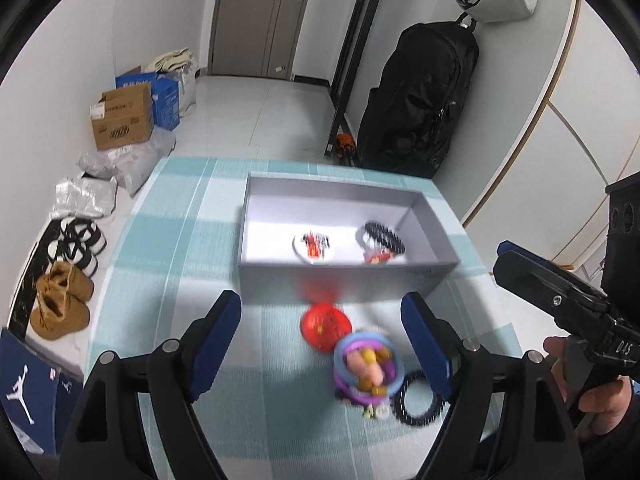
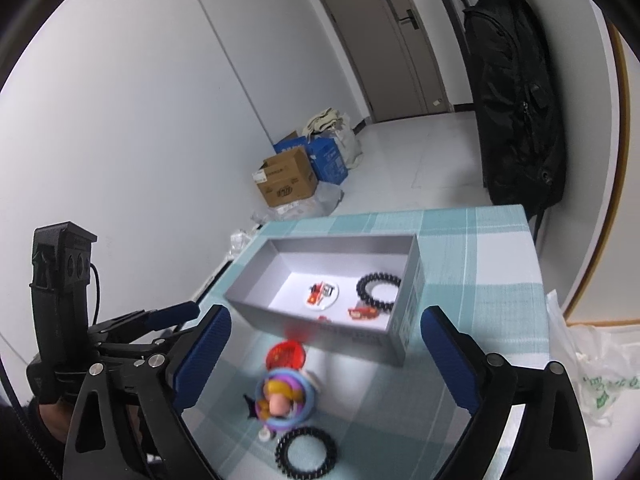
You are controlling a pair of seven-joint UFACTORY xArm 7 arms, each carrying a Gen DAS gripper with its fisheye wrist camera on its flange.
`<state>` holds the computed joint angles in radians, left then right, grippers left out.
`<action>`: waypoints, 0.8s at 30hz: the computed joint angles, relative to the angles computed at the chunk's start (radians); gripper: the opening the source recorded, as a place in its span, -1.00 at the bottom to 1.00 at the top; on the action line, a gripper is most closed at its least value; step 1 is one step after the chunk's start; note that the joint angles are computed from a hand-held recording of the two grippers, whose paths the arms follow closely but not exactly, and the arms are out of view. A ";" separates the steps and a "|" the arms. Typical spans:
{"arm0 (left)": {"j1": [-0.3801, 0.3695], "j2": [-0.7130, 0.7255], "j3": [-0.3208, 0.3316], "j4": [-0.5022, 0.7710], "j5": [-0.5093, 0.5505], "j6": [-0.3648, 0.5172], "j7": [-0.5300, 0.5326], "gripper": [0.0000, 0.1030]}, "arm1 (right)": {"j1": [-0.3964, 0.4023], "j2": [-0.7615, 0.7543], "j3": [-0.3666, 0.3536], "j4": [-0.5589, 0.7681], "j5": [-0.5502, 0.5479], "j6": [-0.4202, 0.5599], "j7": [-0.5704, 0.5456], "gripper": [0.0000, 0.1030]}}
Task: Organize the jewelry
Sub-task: 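Withdraw both grippers and move the right gripper toward the black coiled hair tie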
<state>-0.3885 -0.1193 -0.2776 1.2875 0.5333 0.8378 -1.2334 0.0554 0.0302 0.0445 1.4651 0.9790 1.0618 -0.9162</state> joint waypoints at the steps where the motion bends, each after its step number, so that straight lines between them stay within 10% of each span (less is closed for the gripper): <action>1: -0.002 -0.006 -0.001 -0.008 -0.005 -0.001 -0.006 0.54 | 0.000 -0.007 0.000 -0.008 -0.008 0.001 -0.004 0.90; 24: -0.009 -0.052 -0.029 -0.074 -0.066 0.102 -0.030 0.56 | 0.069 -0.123 -0.013 -0.201 -0.320 0.002 -0.117 0.90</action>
